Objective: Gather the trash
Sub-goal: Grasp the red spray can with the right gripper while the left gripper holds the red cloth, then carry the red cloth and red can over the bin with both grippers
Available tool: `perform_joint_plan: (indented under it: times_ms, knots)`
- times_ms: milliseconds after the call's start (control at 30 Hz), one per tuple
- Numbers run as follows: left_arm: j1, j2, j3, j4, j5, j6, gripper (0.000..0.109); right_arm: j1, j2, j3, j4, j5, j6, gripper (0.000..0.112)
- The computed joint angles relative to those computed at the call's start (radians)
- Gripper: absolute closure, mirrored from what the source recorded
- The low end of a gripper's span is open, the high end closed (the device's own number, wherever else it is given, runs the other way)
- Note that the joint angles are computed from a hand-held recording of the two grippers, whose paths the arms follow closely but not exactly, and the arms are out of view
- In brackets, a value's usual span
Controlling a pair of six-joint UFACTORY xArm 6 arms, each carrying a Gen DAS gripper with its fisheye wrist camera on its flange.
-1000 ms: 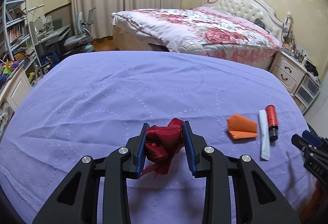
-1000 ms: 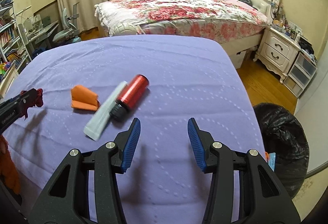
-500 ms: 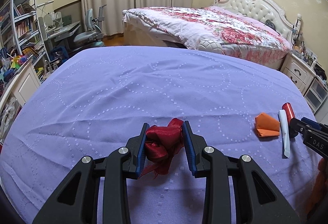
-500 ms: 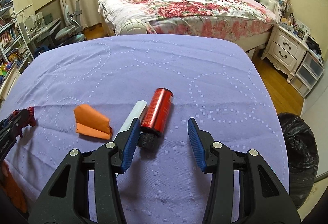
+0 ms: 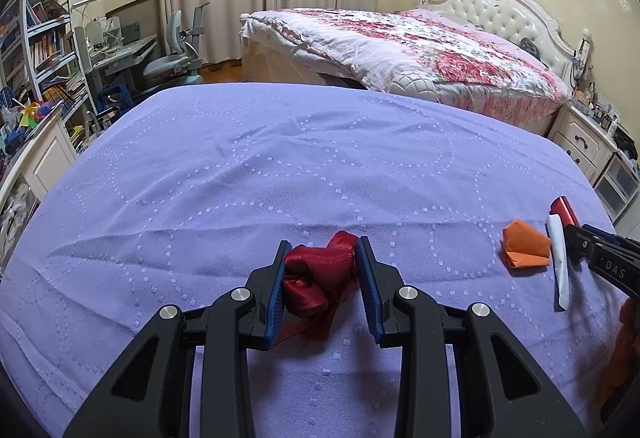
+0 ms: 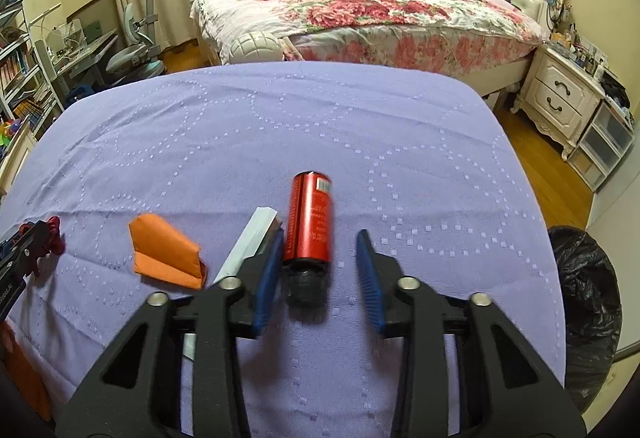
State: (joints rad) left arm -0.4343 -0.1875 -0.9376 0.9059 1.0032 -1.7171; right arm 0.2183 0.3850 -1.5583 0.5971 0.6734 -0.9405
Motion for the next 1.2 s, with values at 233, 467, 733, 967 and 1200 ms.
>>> perform_joint_plan:
  times_ms: [233,467,733,967,1200]
  knots:
    - [-0.004,0.007,-0.006,0.001,-0.003,-0.001,0.075,-0.011,-0.031,0.052,0.017,-0.019,-0.037,0.089]
    - [-0.028,0.038,-0.035,0.006,-0.009,0.001,0.075,-0.046,-0.072,0.105,0.039,-0.023,-0.077,0.089]
    - [-0.070,0.103,-0.103,0.012,-0.021,0.019,0.075,-0.092,-0.122,0.158,0.081,-0.024,-0.136,0.089]
    - [-0.099,0.173,-0.178,0.004,-0.044,0.044,0.075,-0.143,-0.152,0.186,0.126,-0.012,-0.183,0.089]
    - [-0.132,0.249,-0.262,0.005,-0.061,0.068,0.075,-0.197,-0.162,0.198,0.158,-0.003,-0.209,0.089]
